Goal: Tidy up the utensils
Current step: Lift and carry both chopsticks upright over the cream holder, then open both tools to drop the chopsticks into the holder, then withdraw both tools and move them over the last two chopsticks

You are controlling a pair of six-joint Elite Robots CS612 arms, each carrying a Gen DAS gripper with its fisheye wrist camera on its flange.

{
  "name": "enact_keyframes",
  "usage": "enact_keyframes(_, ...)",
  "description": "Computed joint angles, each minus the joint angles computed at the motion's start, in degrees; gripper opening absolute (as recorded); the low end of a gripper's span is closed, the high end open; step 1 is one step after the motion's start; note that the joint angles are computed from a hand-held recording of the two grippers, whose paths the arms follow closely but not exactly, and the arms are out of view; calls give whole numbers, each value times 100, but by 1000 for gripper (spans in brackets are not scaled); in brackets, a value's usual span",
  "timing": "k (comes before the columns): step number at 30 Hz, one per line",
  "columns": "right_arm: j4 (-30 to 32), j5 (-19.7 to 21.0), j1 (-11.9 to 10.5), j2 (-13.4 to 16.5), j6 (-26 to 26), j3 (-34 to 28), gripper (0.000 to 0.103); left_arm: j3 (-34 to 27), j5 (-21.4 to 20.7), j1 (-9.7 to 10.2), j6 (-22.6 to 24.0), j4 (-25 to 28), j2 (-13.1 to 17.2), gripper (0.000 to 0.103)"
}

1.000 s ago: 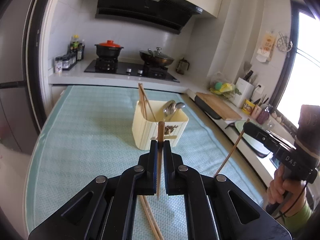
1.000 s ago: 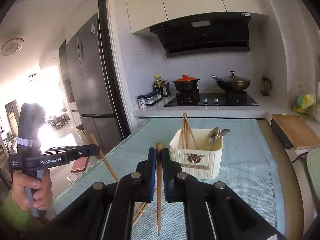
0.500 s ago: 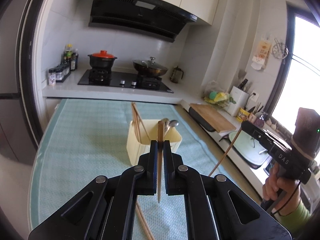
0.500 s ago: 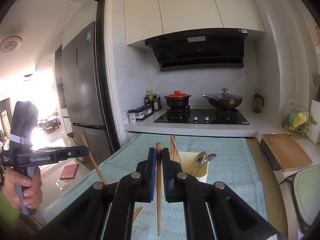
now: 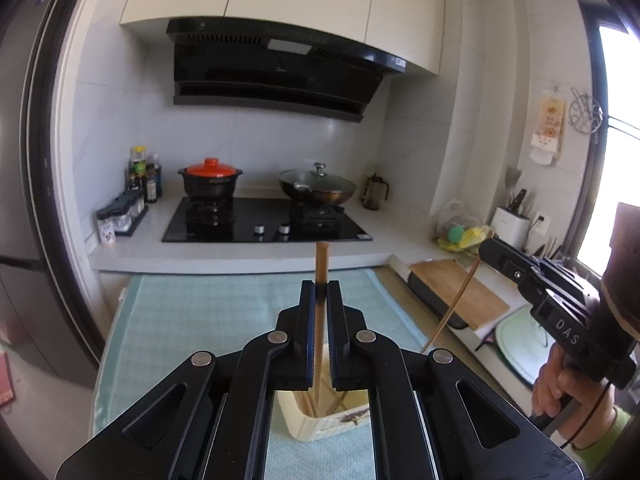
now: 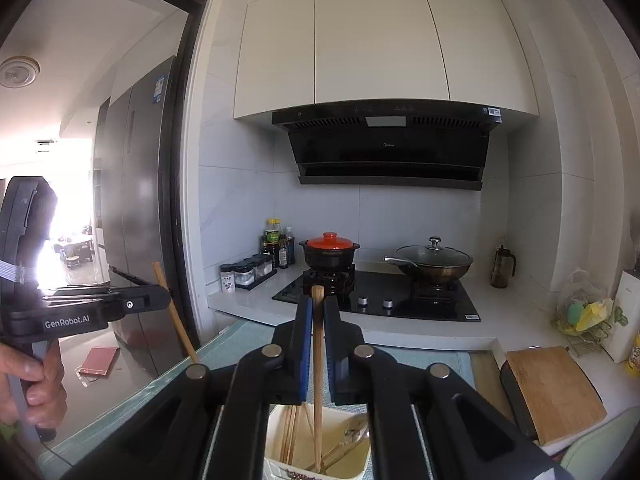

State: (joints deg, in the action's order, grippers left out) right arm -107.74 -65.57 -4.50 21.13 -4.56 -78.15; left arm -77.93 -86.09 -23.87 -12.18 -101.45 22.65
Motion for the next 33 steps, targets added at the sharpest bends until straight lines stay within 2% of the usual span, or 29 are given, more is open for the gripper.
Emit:
enact_keyframes(2,-1,16,38,-56,-98,269,6,273,-82,34,-100,49,-67,3)
enact_keyframes(8,792,89,131,-144,-524,907,6,865,-412,140,-419,434,-140,3)
enact_keyframes(13,1372,268,180,-203,-682,1317,7,1038,-384,165,-514,711,-130,4)
enact_keyframes(14,1391,258,190,-219,-633,1392,8,1053,-329,164,-550,776,-142,11)
enact_keyframes(15,1367,205,203,-239,-539,1461,15,1055,-300,171,-592,850,-158,31)
enact_keyframes(16,1304,162,206,-254,-412,1500,28,1032,-270,180,-644,871,-164,42)
enact_keyframes(17,1177,174,198,-274,-245,1532,34,942,-197,184,-691,830,-138,62)
enact_keyframes(18,1009,242,174,-257,-45,1491,42,826,-75,181,-705,760,-101,71)
enact_keyframes(20,769,331,132,-229,186,1343,43,625,96,183,-609,735,-70,75)
enact_keyframes(23,664,326,94,-176,51,972,43,200,287,170,-376,1022,-2,81)
enact_keyframes(26,749,427,28,-39,-143,429,50,-363,550,119,4,1422,145,87)
enact_keyframes(33,2126,429,-137,477,-975,-1157,51,-1873,959,-95,866,2413,702,99)
